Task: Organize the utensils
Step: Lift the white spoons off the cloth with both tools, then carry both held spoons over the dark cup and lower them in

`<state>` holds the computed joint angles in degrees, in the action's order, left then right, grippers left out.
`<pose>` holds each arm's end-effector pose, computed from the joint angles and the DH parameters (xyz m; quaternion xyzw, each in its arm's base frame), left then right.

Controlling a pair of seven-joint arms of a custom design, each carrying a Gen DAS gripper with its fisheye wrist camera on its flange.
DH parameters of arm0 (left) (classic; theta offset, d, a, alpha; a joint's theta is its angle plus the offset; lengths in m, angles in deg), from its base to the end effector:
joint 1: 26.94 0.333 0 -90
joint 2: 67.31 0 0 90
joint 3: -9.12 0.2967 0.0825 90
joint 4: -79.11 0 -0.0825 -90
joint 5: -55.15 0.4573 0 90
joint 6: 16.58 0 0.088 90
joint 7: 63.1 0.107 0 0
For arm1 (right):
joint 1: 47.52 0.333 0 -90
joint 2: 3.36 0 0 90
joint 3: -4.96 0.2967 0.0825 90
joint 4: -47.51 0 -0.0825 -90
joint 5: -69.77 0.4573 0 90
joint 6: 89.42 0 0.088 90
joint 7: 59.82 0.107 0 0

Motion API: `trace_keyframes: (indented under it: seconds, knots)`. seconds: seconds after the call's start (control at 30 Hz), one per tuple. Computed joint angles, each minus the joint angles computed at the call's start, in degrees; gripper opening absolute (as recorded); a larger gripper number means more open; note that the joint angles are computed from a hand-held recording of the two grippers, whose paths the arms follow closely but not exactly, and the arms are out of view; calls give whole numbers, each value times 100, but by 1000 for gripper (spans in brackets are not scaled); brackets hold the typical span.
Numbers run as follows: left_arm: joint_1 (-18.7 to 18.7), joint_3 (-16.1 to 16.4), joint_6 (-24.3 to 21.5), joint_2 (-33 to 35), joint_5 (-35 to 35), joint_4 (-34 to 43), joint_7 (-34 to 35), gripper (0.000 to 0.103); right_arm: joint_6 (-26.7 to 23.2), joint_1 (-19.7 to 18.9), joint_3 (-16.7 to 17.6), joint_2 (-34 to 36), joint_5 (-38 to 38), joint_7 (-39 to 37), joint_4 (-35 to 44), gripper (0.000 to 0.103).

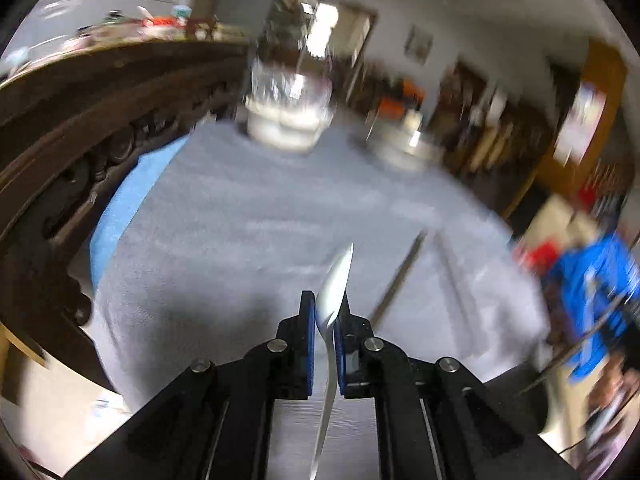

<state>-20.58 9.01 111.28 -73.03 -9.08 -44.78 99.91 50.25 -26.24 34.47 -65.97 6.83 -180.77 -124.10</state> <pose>0.6069 0.0388 0.4178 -0.4537 0.7684 -0.4504 0.0295 0.2820 0.2402 0.3979 -0.1941 0.7676 -0.3102 0.5262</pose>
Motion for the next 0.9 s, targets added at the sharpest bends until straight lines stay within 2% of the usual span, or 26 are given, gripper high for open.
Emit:
trace_keyframes:
  seconds: [0.17, 0.27, 0.33, 0.5, 0.67, 0.8, 0.9]
  knots:
    - [-49, 375, -856, -992, -1441, -825, 544, 9, -1063, 363, 531, -243, -49, -345, 330, 29]
    - [-88, 632, -1520, -1297, -1863, -1050, 578, 9, -1367, 362, 690, -46, -363, -403, 669, 29]
    - [-147, 700, -1791, -1445, -2183, -1191, 544, 9, -1444, 265, 773, 230, -683, -373, 956, 29]
    - [-357, 677, -1870, -1819, -2646, -1559, 763, 9, -1673, -210, 926, 1587, -1556, -535, 1976, 29]
    - [-544, 601, -1617, -1967, -2854, -1842, 972, 9, -2431, -545, 1193, 3110, -2022, -982, 2873, 29]
    - [-673, 542, -1456, -2008, -2870, -2033, 1327, 9, -2744, -529, 1128, 3852, -2318, -1056, 3213, 29]
    - [-734, 541, -1441, -1954, -2840, -2116, 1514, 9, -3160, -428, 1115, 4278, -2466, -1264, 3405, 29]
